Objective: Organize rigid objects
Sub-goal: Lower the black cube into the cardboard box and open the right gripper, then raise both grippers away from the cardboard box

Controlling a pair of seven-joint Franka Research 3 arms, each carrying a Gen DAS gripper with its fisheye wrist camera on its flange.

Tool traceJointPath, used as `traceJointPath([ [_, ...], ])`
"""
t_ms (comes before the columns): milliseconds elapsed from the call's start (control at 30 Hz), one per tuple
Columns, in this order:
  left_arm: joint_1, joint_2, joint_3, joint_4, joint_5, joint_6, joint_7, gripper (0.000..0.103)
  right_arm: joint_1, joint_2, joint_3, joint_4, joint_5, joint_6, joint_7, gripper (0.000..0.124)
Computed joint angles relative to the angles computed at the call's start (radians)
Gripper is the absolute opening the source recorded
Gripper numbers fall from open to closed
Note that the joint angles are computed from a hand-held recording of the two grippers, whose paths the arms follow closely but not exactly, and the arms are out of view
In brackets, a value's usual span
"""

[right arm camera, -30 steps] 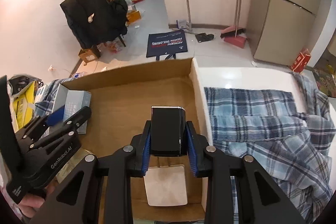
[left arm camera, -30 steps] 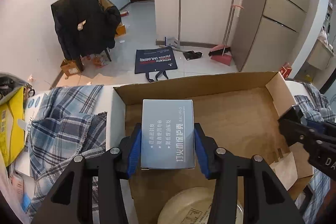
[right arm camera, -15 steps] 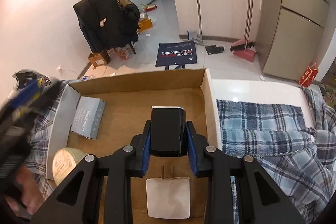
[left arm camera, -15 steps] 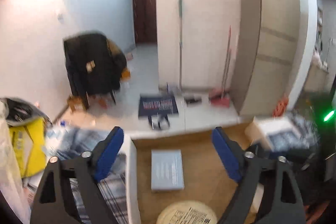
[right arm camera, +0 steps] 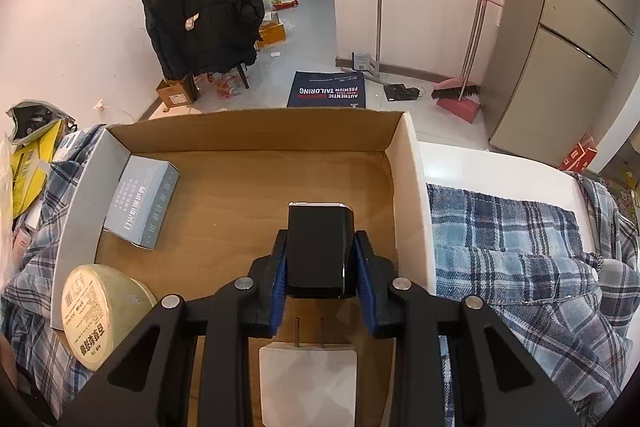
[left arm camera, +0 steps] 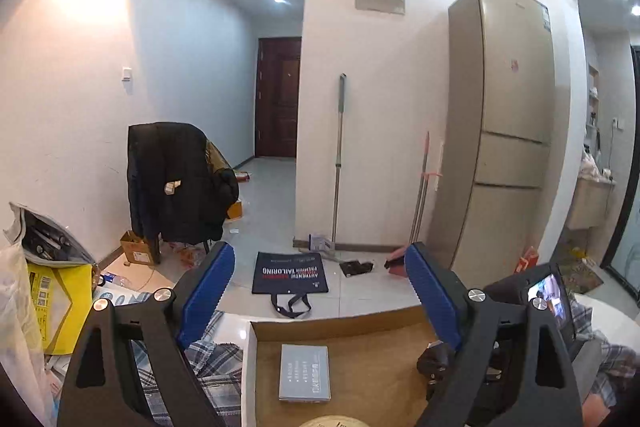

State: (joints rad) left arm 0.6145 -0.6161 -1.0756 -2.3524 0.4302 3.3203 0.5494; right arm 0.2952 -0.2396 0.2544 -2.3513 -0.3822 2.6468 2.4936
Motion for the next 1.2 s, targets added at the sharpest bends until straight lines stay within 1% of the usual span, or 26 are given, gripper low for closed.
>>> traceJointPath([
  [33, 0.000, -0.015, 0.005, -0.004, -0.006, 0.011, -0.007, 0.089, 0.005, -0.005, -0.005, -0.002, 0.015, 0.002, -0.006, 0.033],
  [67, -0.001, -0.035, 0.010, -0.007, -0.014, 0.015, -0.013, 0.089, 0.005, -0.013, -0.005, -0.007, 0.022, 0.008, -0.003, 0.044],
  [100, -0.008, -0.055, 0.021, -0.013, -0.019, 0.021, -0.018, 0.089, 0.000, -0.026, -0.002, -0.015, 0.014, 0.023, 0.006, 0.049],
  [133, -0.015, -0.067, 0.033, -0.021, -0.022, 0.032, -0.018, 0.089, -0.006, -0.039, 0.002, -0.018, 0.008, 0.026, 0.010, 0.049],
  [200, -0.037, -0.101, 0.061, -0.035, -0.034, 0.050, -0.018, 0.089, -0.015, -0.069, 0.017, -0.009, -0.002, -0.005, 0.010, 0.049],
  [300, -0.093, -0.154, 0.124, -0.062, -0.054, 0.074, -0.013, 0.089, -0.059, -0.173, 0.075, -0.013, -0.078, -0.035, 0.091, 0.049],
  [367, -0.123, -0.204, 0.161, -0.080, -0.078, 0.094, -0.011, 0.090, -0.067, -0.245, 0.098, -0.017, -0.087, -0.042, 0.101, 0.049],
  [400, -0.151, -0.222, 0.187, -0.084, -0.082, 0.085, -0.005, 0.091, -0.071, -0.283, 0.110, -0.022, -0.091, -0.043, 0.099, 0.050],
  [433, -0.175, -0.226, 0.208, -0.085, -0.082, 0.072, 0.003, 0.098, -0.080, -0.324, 0.130, -0.025, -0.099, -0.053, 0.098, 0.051],
  [467, -0.205, -0.227, 0.230, -0.085, -0.077, 0.056, 0.013, 0.103, -0.090, -0.360, 0.150, -0.026, -0.105, -0.070, 0.094, 0.054],
  [500, -0.247, -0.238, 0.259, -0.081, -0.070, -0.001, 0.025, 0.103, -0.101, -0.393, 0.175, -0.022, -0.112, -0.091, 0.093, 0.055],
  [533, -0.264, -0.260, 0.269, -0.079, -0.072, -0.052, 0.016, 0.103, -0.107, -0.435, 0.194, -0.027, -0.116, -0.110, 0.091, 0.055],
  [567, -0.288, -0.277, 0.286, -0.084, -0.071, -0.080, 0.002, 0.103, -0.111, -0.471, 0.208, -0.032, -0.112, -0.124, 0.091, 0.055],
  [600, -0.339, -0.274, 0.324, -0.096, -0.064, -0.086, -0.003, 0.103, -0.112, -0.505, 0.217, -0.039, -0.102, -0.136, 0.090, 0.056],
  [633, -0.409, -0.259, 0.375, -0.106, -0.054, -0.100, 0.004, 0.103, -0.107, -0.548, 0.226, -0.050, -0.086, -0.154, 0.089, 0.057],
  [667, -0.468, -0.260, 0.416, -0.114, -0.049, -0.130, 0.006, 0.103, -0.110, -0.579, 0.236, -0.059, -0.074, -0.165, 0.089, 0.058],
  [767, -0.576, -0.310, 0.497, -0.156, -0.039, -0.162, -0.010, 0.103, -0.107, -0.697, 0.272, -0.093, -0.042, -0.209, 0.087, 0.061],
  [800, -0.623, -0.325, 0.528, -0.169, -0.033, -0.182, -0.002, 0.103, -0.105, -0.729, 0.283, -0.105, -0.031, -0.213, 0.083, 0.063],
  [833, -0.663, -0.348, 0.551, -0.179, -0.026, -0.220, 0.007, 0.103, -0.099, -0.768, 0.292, -0.121, -0.021, -0.211, 0.081, 0.064],
  [867, -0.690, -0.377, 0.558, -0.185, -0.020, -0.277, 0.012, 0.103, -0.096, -0.803, 0.300, -0.138, -0.009, -0.204, 0.082, 0.068],
  [933, -0.726, -0.428, 0.558, -0.198, -0.003, -0.366, 0.016, 0.103, -0.088, -0.869, 0.319, -0.174, 0.016, -0.184, 0.089, 0.074],
  [967, -0.746, -0.456, 0.560, -0.216, 0.004, -0.388, 0.011, 0.103, -0.083, -0.891, 0.318, -0.190, 0.029, -0.172, 0.081, 0.080],
  [1033, -0.797, -0.488, 0.570, -0.254, 0.010, -0.414, 0.004, 0.103, -0.077, -0.936, 0.333, -0.223, 0.058, -0.154, 0.083, 0.083],
  [1100, -0.861, -0.494, 0.587, -0.282, 0.007, -0.456, 0.010, 0.103, -0.080, -0.976, 0.351, -0.250, 0.084, -0.142, 0.087, 0.091],
  [1133, -0.882, -0.493, 0.594, -0.292, 0.003, -0.473, 0.008, 0.103, -0.087, -0.999, 0.363, -0.270, 0.095, -0.128, 0.099, 0.093],
  [1200, -0.933, -0.480, 0.616, -0.310, -0.015, -0.501, 0.002, 0.103, -0.100, -1.029, 0.385, -0.293, 0.111, -0.117, 0.106, 0.095],
])
